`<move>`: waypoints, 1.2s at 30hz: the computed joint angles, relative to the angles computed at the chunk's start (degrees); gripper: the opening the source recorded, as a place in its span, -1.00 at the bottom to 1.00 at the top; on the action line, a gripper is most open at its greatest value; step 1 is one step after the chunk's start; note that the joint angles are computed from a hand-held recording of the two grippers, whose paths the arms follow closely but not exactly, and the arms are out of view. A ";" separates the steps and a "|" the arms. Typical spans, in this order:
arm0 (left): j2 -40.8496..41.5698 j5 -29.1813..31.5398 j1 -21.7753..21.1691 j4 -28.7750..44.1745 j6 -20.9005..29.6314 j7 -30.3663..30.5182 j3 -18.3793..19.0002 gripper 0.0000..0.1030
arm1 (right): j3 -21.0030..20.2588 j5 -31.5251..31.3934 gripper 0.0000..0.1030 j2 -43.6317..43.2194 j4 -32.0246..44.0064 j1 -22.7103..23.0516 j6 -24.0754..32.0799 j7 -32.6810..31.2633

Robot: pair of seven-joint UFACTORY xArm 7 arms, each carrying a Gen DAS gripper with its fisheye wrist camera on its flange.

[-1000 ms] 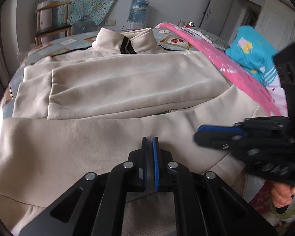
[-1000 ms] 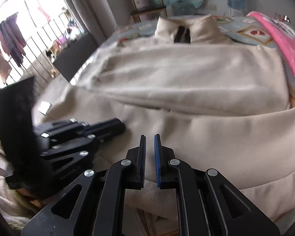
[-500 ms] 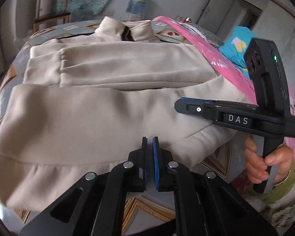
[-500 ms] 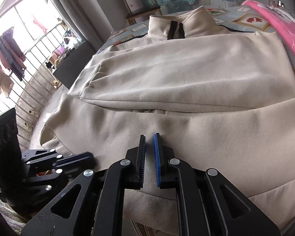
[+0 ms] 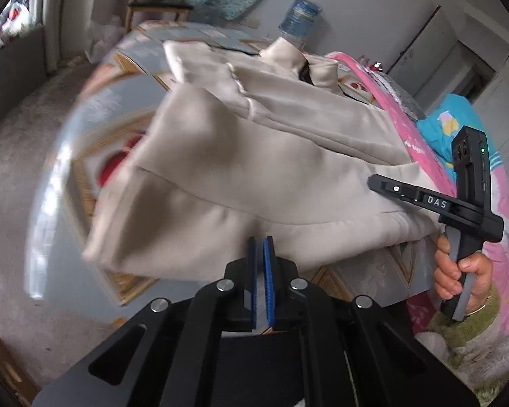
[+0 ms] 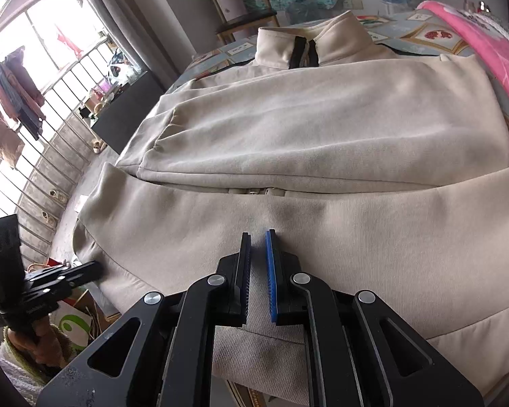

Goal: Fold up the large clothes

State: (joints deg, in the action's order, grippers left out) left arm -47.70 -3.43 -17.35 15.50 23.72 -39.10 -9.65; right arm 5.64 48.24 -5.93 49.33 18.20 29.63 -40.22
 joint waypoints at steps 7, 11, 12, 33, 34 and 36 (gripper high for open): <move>-2.43 3.16 4.04 1.16 2.18 -0.63 -2.15 -0.88 | -0.20 1.55 -0.84 -0.01 0.03 -0.22 0.77 -1.06; -5.64 6.11 7.92 -1.01 8.67 -3.01 -2.43 -0.88 | -0.14 1.14 -0.84 0.01 0.07 -0.35 0.87 -1.08; -7.76 6.13 8.17 -1.68 9.88 -3.47 -1.96 -0.88 | -0.16 1.06 -0.84 0.04 0.13 -0.38 0.98 -1.12; 5.11 12.83 20.59 3.78 -1.96 -8.84 -6.36 -0.89 | -0.22 1.70 -0.84 0.10 0.37 -0.58 1.74 -1.35; 3.78 15.77 23.15 4.56 1.42 -11.24 -8.98 -0.81 | -0.26 1.81 -0.84 0.10 0.40 -0.63 1.88 -1.30; 2.04 16.41 22.76 4.37 2.23 -12.49 -8.31 -0.81 | -0.42 2.30 -0.84 0.20 0.57 -0.76 2.48 -1.58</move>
